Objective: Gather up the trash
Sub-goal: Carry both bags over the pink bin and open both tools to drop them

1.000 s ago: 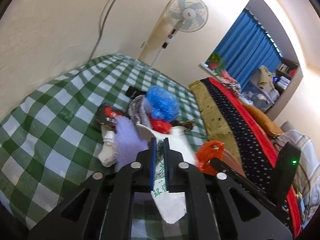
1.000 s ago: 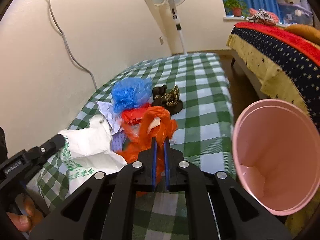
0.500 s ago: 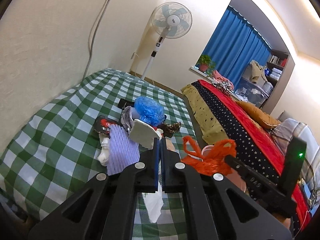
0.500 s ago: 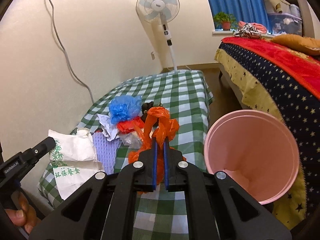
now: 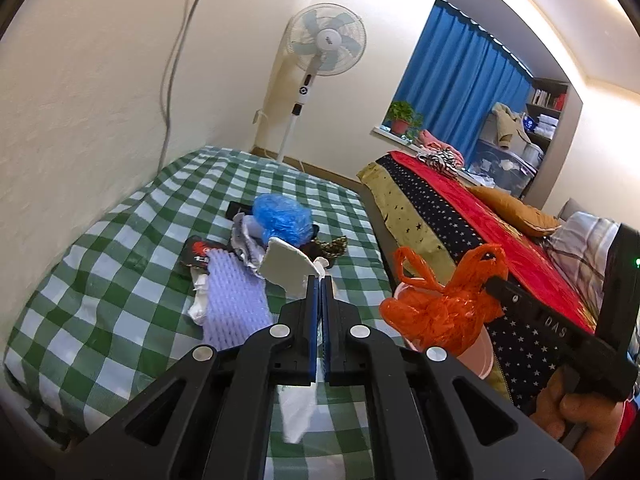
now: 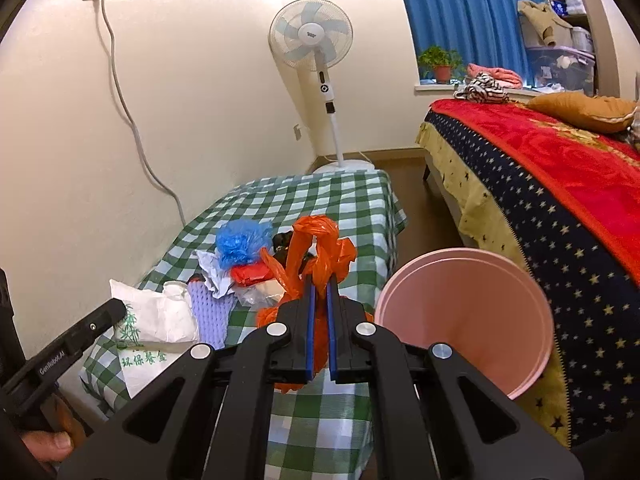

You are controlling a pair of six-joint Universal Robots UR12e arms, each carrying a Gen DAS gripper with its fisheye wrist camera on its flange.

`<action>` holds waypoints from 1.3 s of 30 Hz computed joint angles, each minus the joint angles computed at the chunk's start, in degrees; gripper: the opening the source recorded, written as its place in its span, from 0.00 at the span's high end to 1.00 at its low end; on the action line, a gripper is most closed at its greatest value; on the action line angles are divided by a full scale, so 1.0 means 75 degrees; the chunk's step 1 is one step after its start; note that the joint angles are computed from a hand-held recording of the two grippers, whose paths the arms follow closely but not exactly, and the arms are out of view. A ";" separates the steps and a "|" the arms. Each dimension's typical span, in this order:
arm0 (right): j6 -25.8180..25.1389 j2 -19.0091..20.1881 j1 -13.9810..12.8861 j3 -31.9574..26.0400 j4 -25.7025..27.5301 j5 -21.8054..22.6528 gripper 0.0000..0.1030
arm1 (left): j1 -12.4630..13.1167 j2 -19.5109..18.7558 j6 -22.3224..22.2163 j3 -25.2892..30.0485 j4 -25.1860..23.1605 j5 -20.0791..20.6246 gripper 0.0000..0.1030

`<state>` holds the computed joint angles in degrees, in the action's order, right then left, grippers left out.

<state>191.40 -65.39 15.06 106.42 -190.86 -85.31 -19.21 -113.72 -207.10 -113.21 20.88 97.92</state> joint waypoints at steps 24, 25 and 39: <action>-0.0045 -0.0562 -0.0737 0.0085 -0.0034 -0.1211 0.95 | -0.0482 -0.0541 0.0585 0.1442 -0.0474 -0.0708 0.99; -0.0002 -0.0535 -0.0762 0.0065 -0.0037 -0.1234 0.95 | -0.0487 -0.0593 0.0567 0.1532 -0.0513 -0.0749 0.99; 0.0381 0.0002 -0.0934 -0.0096 -0.0003 -0.1708 0.95 | -0.0576 -0.1467 0.1011 0.2889 -0.1050 -0.1213 0.99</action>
